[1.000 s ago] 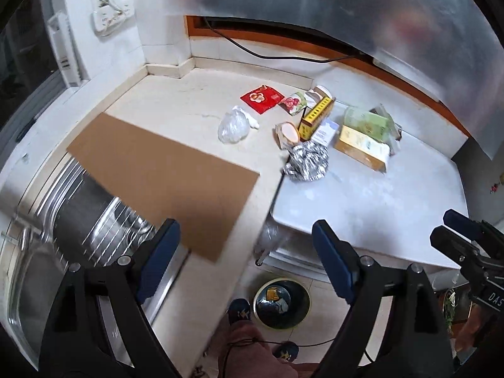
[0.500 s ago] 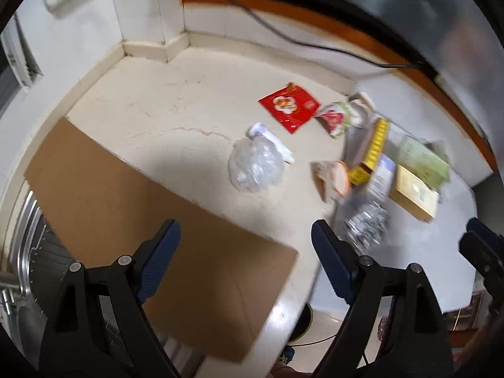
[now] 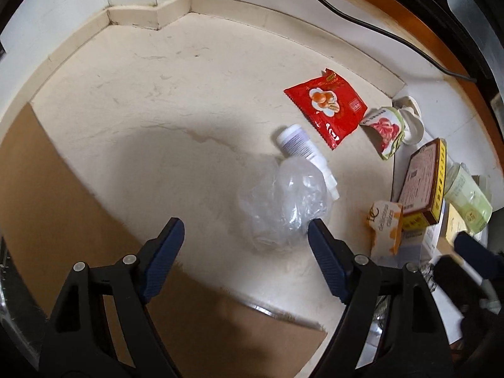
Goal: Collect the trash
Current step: 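Grasp the clear plastic bag with the left tool while the right tool grasps the cardboard cup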
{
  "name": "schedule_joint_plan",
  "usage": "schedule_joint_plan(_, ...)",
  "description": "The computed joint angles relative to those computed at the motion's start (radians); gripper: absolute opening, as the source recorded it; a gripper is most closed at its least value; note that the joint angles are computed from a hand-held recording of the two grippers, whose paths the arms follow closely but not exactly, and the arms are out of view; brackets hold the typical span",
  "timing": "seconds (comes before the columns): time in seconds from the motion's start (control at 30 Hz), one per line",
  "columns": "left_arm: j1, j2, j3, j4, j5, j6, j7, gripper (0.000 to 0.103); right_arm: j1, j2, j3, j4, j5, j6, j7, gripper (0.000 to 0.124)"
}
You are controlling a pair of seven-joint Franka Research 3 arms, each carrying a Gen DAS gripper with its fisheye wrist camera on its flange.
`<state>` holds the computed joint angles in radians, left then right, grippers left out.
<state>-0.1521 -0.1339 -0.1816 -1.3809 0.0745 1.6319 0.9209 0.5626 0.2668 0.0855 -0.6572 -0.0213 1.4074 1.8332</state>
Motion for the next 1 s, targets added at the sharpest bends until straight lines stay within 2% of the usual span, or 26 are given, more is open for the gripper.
schedule_joint_plan(0.07, 0.003, -0.009, 0.01, -0.027, -0.03, 0.032, 0.005, 0.066, 0.015, 0.034, -0.001, 0.024, -0.018, -0.015, -0.005, 0.049)
schedule_joint_plan(0.1, 0.005, -0.015, 0.017, -0.042, -0.052, 0.053, 0.01, 0.057, 0.019, 0.039, -0.003, 0.02, -0.021, -0.015, -0.01, 0.049)
schedule_joint_plan(0.2, 0.01, -0.03, 0.029, -0.074, -0.106, 0.093, 0.023, 0.045, 0.029, 0.05, -0.008, 0.001, -0.035, -0.011, -0.028, 0.048)
schedule_joint_plan(0.37, 0.012, -0.03, 0.025, -0.087, -0.116, 0.107, 0.029, 0.044, 0.048, 0.061, -0.013, -0.035, -0.073, -0.009, -0.055, 0.043)
schedule_joint_plan(0.43, 0.012, -0.031, 0.023, -0.086, -0.109, 0.106, 0.031, 0.042, 0.06, 0.068, -0.016, -0.039, -0.095, -0.015, -0.069, 0.037)
schedule_joint_plan(0.5, 0.012, -0.035, 0.025, -0.092, -0.117, 0.114, 0.034, 0.034, 0.072, 0.071, -0.02, -0.052, -0.122, -0.016, -0.084, 0.034)
schedule_joint_plan(0.57, 0.012, -0.04, 0.032, -0.102, -0.148, 0.126, 0.038, 0.024, 0.081, 0.034, -0.025, -0.129, -0.156, 0.029, -0.086, 0.031)
schedule_joint_plan(0.67, 0.014, -0.053, 0.031, -0.118, -0.148, 0.143, 0.03, 0.017, 0.067, -0.017, -0.011, -0.216, -0.165, 0.098, -0.088, 0.025)
schedule_joint_plan(0.73, 0.013, -0.063, 0.029, -0.122, -0.141, 0.147, 0.02, 0.015, 0.064, -0.049, 0.0, -0.264, -0.193, 0.142, -0.096, 0.016)
schedule_joint_plan(0.83, 0.01, -0.081, 0.028, -0.126, -0.142, 0.152, 0.012, 0.014, 0.042, -0.064, 0.014, -0.268, -0.164, 0.16, -0.09, 0.016)
schedule_joint_plan(1.0, -0.001, -0.112, 0.018, -0.11, -0.122, 0.141, -0.002, 0.012, -0.003, -0.134, 0.031, -0.338, -0.088, 0.245, -0.058, 0.015)
